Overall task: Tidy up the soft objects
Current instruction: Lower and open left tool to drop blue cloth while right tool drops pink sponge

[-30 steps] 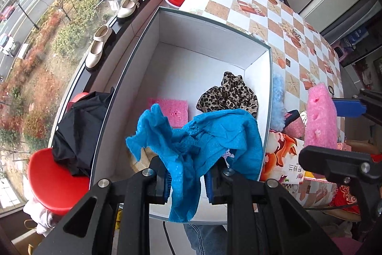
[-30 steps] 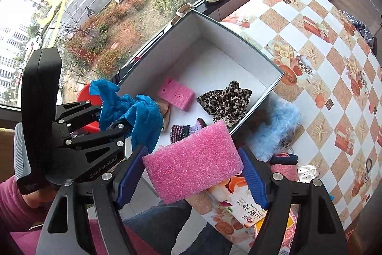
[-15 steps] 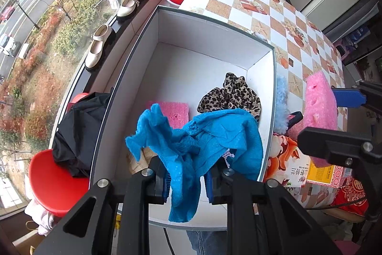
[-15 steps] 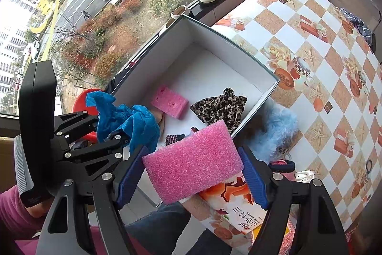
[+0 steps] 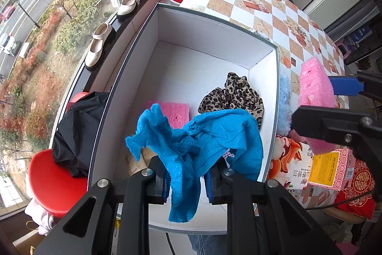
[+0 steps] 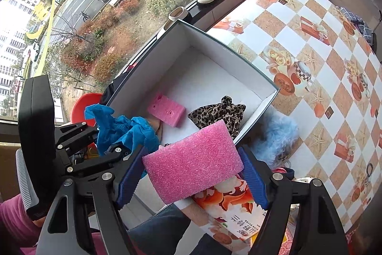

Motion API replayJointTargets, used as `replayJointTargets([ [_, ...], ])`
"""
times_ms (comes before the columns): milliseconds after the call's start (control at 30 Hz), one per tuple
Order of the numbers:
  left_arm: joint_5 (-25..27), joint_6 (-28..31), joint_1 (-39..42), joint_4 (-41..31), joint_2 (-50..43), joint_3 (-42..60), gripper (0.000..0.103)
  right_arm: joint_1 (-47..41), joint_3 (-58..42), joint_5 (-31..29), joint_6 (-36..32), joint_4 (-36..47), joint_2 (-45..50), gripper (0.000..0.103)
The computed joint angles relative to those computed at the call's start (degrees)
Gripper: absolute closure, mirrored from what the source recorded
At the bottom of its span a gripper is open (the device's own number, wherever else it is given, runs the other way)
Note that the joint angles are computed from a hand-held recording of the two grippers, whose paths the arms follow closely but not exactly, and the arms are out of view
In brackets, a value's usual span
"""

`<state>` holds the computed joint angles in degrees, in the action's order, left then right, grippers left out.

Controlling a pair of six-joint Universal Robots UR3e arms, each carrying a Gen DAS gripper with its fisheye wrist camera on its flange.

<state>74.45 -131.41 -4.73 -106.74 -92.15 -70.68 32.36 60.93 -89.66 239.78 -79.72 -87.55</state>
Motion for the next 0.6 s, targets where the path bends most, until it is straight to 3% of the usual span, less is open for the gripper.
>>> replayJointTargets([
  [600, 0.4, -3.6, -2.5, 3.9, -4.1, 2.6, 0.078, -6.0, 3.3, 1.6, -4.0, -3.1, -0.9, 0.025],
])
